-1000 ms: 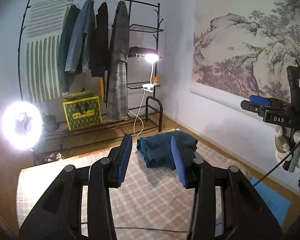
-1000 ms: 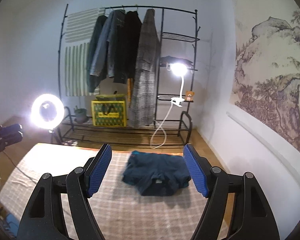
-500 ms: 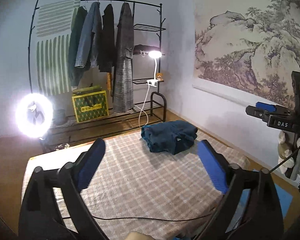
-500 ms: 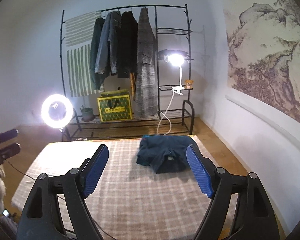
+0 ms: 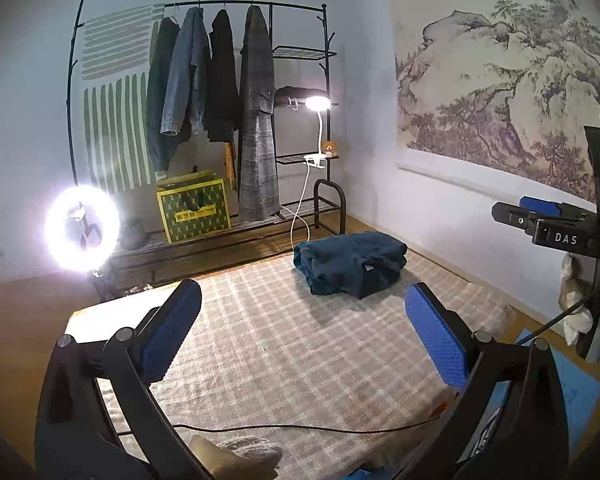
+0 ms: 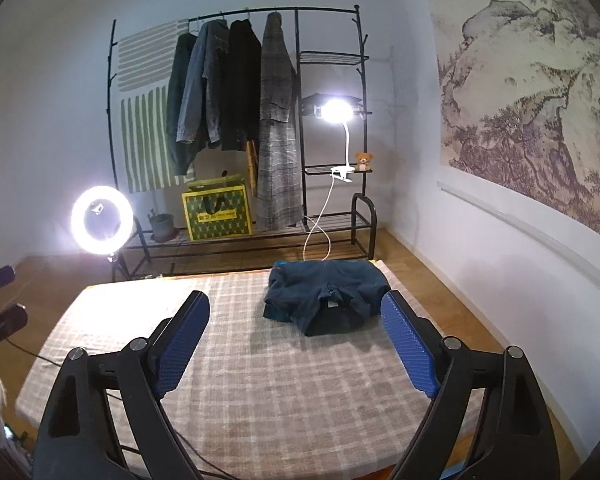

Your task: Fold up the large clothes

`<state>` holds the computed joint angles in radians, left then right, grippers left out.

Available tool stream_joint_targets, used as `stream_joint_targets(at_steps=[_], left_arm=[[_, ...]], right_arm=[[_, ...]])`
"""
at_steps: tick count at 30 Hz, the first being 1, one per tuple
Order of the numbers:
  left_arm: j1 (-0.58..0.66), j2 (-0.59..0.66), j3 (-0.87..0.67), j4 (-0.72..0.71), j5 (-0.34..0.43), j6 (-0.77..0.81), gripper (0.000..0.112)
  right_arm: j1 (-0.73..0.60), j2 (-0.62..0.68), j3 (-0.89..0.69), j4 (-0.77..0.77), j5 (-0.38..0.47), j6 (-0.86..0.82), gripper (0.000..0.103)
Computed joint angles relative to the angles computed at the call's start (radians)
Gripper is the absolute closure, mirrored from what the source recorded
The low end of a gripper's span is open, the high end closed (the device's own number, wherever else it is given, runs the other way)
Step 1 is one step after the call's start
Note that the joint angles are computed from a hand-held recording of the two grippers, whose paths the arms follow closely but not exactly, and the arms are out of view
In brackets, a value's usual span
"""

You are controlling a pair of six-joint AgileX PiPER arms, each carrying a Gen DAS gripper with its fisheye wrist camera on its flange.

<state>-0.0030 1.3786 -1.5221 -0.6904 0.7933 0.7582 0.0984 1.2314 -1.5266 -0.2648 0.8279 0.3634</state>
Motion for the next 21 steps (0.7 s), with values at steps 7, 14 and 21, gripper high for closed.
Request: stream_joint_targets(at_steps=[7, 14, 21], left_arm=[[0.007, -0.007, 0.034, -0.023, -0.009, 0.024, 0.009], [0.014, -0.013, 0.055, -0.032, -0.021, 0.034, 0.009], [0.013, -0.012, 0.055, -0.03, -0.023, 0.033, 0.009]], right_arm=[[0.038, -0.003, 0.017, -0.054, 0.008, 0.052, 0.015], [0.046, 0.001, 0.012, -0.064, 0.012, 0.049, 0.015], [0.04, 0.007, 0.008, -0.044, 0.015, 0.03, 0.015]])
